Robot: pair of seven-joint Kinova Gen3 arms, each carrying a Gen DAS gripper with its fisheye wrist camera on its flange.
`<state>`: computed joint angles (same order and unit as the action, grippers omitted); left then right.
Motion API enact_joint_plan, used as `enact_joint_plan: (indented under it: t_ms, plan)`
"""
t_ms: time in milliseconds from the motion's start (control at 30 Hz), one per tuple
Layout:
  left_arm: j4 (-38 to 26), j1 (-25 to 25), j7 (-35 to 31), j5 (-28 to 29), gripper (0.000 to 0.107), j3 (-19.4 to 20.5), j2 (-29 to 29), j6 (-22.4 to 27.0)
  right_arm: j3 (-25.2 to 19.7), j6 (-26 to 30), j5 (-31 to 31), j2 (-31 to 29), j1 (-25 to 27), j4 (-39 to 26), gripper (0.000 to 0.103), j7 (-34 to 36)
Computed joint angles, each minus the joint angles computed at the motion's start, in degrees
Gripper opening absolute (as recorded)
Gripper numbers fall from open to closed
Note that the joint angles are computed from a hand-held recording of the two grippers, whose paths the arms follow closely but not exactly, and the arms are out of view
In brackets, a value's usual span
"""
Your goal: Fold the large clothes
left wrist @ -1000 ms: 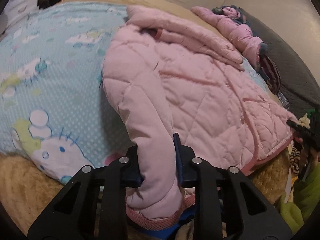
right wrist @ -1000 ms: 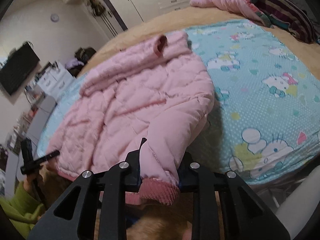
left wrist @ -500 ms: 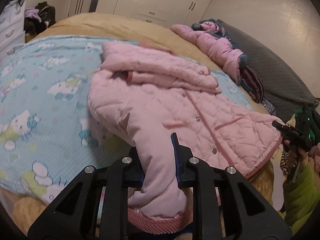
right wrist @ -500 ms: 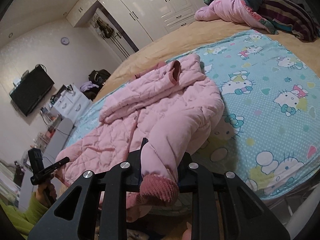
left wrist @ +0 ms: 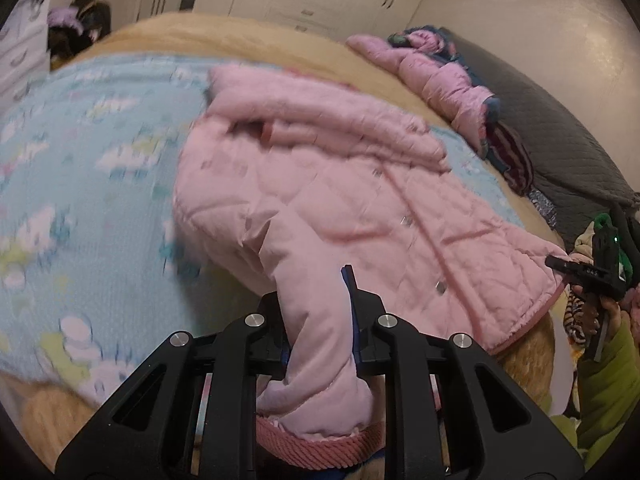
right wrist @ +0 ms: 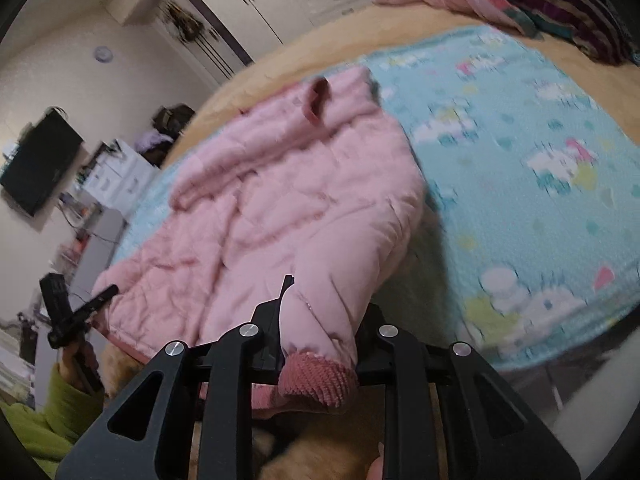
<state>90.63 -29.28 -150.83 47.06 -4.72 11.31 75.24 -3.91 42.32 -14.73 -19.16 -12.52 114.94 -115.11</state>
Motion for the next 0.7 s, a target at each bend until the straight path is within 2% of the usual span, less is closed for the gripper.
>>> enact_joint_plan:
  t_ms: [100, 167, 200, 267, 333, 400, 433, 500, 533, 567, 600, 633, 700]
  plan:
    - [0.92, -0.41, 1.80, -2.56, 0.016, -0.54, 1.47, 1.33, 0.20, 0.72, -0.66, -0.29, -0.11, 1.57, 0.030, -0.81]
    - [1.65, -1.03, 2.26, -3.50, 0.041, -0.65, 2.17, 2.06, -0.66, 2.10, -0.03, -0.04, 0.41, 1.64, 0.036, -1.79]
    - [2.20, -1.32, 2.18, -3.92, 0.046, -0.70, 2.17, 2.10, -0.09, 2.55, -0.52, -0.07, -0.16, 1.84, 0.039, -1.14]
    - [3.17, -1.53, 1.68, -4.86, 0.049, -0.76, 1.70, 1.50, 0.03, 4.27, -0.53, 0.11, -0.50, 1.52, 0.050, -0.40]
    - [3.45, -1.55, 1.85, -5.60, 0.055, -0.81, 1.60, 1.49, -0.19, 5.84, -0.33, 0.47, -0.77, 1.13, 0.053, 0.30]
    - [3.42, -1.22, 2.59, -6.85, 0.056, -0.76, 1.90, 1.59, -1.00, 6.32, 0.04, 0.28, -0.63, 1.22, 0.053, -0.04]
    - [3.61, -1.00, 2.80, -7.56, 0.056, -0.69, 1.96, 1.46, -0.96, 6.13, 0.08, 0.26, -0.65, 1.32, 0.049, 0.15]
    - [3.95, -0.25, 3.68, -9.15, 0.059, -0.53, 1.98, 0.71, -2.64, 6.03, 1.79, -0.11, -0.14, 1.04, 0.032, -0.93]
    - [4.00, -0.29, 3.66, -9.28, 0.059, -0.48, 2.06, 0.73, -2.65, 5.72, 2.04, -0.08, -0.33, 0.89, 0.026, -0.88]
    - [4.00, -0.25, 3.64, -9.49, 0.054, -0.42, 2.02, 0.63, -2.67, 5.14, 2.08, -0.38, -0.47, 0.86, 0.022, -0.83]
    - [4.08, -0.28, 3.47, -9.44, 0.043, -0.42, 1.70, 0.22, -2.61, 4.54, 2.20, -0.55, -0.58, 0.81, 0.021, -0.70]
    - [4.13, -0.49, 3.29, -9.04, 0.021, -0.52, 1.40, -0.11, -2.96, 3.79, 2.65, -0.89, -0.56, 0.48, 0.020, -0.82]
    - [3.02, -2.41, 2.55, -6.27, 0.015, -0.60, 1.73, 1.80, -3.40, 2.12, 3.48, -1.72, -0.53, -0.16, 0.019, -1.01]
